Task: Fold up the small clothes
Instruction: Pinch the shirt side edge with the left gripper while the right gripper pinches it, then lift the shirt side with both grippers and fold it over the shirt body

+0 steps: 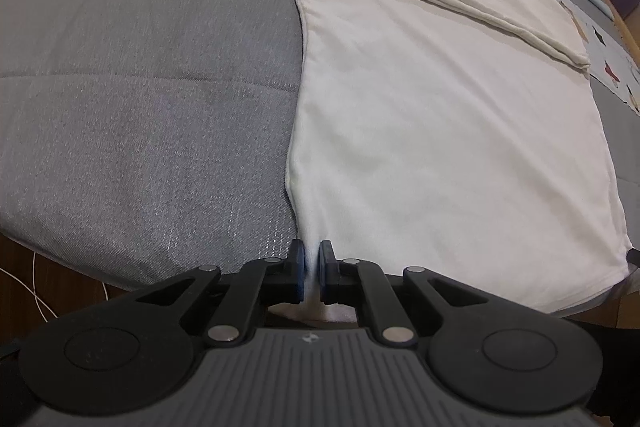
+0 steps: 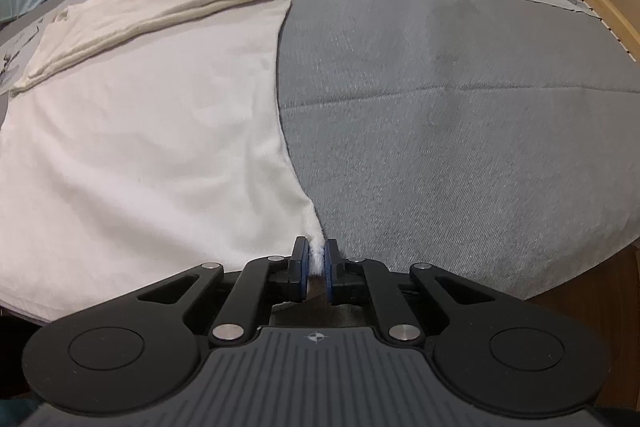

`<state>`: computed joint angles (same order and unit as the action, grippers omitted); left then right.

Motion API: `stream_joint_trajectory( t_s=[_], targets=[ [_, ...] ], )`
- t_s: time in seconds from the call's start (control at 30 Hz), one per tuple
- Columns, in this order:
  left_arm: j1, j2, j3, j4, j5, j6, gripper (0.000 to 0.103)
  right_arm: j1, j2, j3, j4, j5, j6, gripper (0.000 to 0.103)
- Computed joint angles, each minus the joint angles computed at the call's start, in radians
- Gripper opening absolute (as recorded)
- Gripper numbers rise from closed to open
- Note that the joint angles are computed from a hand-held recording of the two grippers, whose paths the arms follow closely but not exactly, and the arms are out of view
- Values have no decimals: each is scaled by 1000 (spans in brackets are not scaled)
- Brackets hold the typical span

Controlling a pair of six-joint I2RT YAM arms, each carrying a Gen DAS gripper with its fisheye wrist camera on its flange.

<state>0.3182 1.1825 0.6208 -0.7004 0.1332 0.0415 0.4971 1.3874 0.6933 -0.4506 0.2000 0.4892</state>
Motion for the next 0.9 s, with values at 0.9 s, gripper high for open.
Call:
stream_joint_trajectory(
  t_s=[0.9],
  targets=[
    [321,-655,251,-450,409,54,4,-120,-822,44,-202,-46,55,5]
  ],
)
